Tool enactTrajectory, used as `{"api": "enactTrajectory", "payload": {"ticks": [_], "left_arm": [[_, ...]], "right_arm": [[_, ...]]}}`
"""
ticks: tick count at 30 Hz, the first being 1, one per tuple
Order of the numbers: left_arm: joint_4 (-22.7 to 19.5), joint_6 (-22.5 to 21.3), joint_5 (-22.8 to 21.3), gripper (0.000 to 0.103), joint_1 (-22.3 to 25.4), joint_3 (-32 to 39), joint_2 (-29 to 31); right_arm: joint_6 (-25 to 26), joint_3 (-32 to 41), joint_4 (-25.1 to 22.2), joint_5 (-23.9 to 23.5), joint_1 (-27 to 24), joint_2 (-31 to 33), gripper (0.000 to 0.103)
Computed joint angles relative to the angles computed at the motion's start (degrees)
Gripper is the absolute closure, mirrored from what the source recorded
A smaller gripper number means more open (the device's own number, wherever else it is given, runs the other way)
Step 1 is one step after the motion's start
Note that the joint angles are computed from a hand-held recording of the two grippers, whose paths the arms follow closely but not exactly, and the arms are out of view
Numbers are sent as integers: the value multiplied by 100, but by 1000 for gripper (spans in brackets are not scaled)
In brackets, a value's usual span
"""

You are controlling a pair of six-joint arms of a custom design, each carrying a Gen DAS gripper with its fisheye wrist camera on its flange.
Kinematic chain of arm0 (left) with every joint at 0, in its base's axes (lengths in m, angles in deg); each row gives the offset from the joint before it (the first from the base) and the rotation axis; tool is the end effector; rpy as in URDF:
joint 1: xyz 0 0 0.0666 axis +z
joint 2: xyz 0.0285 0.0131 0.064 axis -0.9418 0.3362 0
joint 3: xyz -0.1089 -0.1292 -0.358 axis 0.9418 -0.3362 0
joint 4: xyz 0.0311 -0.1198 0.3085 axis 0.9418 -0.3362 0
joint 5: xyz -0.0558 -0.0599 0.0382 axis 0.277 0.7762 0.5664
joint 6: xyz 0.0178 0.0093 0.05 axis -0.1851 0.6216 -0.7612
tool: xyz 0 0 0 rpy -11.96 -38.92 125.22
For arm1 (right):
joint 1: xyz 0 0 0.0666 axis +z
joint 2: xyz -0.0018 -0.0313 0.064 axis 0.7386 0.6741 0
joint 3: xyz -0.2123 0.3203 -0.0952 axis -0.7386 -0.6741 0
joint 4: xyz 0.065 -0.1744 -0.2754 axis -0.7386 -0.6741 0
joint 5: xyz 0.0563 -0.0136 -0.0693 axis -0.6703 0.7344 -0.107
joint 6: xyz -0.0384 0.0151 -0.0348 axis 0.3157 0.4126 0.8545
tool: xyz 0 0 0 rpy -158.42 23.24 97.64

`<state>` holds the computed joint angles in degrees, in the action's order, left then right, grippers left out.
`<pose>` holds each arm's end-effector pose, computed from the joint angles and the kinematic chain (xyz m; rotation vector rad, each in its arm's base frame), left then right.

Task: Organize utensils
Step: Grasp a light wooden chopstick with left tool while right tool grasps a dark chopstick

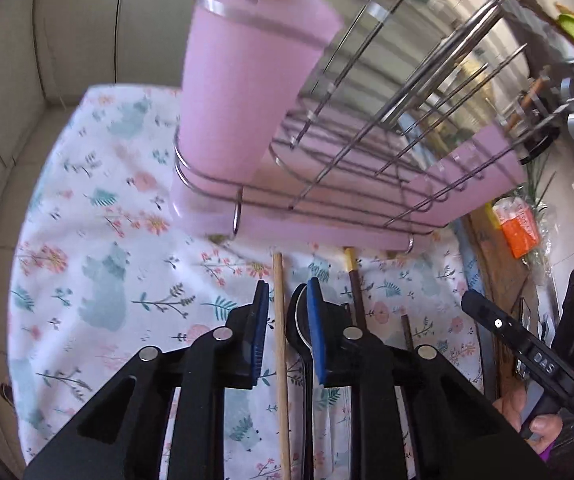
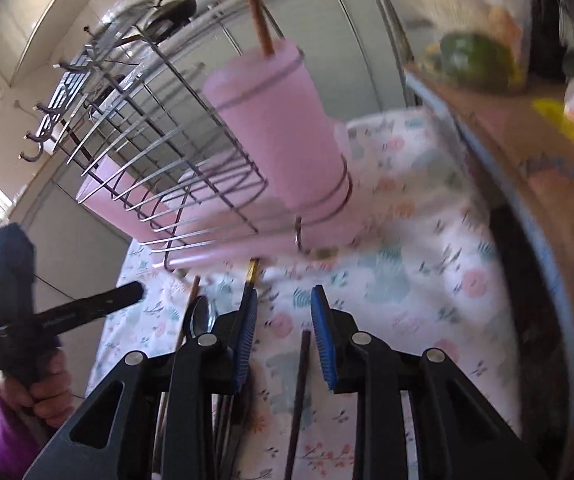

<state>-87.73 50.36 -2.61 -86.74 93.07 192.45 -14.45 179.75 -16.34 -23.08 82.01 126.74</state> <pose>0.5951 -0.1881 0.4013 0.3382 2.6637 -0.5932 0.4739 0.3181 0.3836 0.4395 2.4172 0.5389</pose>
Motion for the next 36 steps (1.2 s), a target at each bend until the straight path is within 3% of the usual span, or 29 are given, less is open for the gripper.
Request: {"api": "enactTrajectory", "payload": {"ticks": [10, 13, 16, 23, 33, 36], "left_arm": [[-970, 119, -583, 89, -250, 1364, 1018], [-864, 30, -806, 97, -308, 1307, 1016], [-847, -22, -844, 97, -314, 1246, 986], [-340, -88, -605, 97, -139, 514, 414], [153, -79, -162, 97, 176, -121, -169], [201, -98, -59, 97, 245, -175, -254]], "right_arm": [[-174, -33, -108, -605, -125, 122, 83], [-170, 4, -122, -654, -133, 151, 83], [-210, 23, -126, -772, -159, 168, 83], [-233, 285, -423, -969, -179, 323, 83], [6, 1456, -1617, -946, -166, 1109, 83], [-12, 1598, -1788, -924, -163, 1254, 89]]}}
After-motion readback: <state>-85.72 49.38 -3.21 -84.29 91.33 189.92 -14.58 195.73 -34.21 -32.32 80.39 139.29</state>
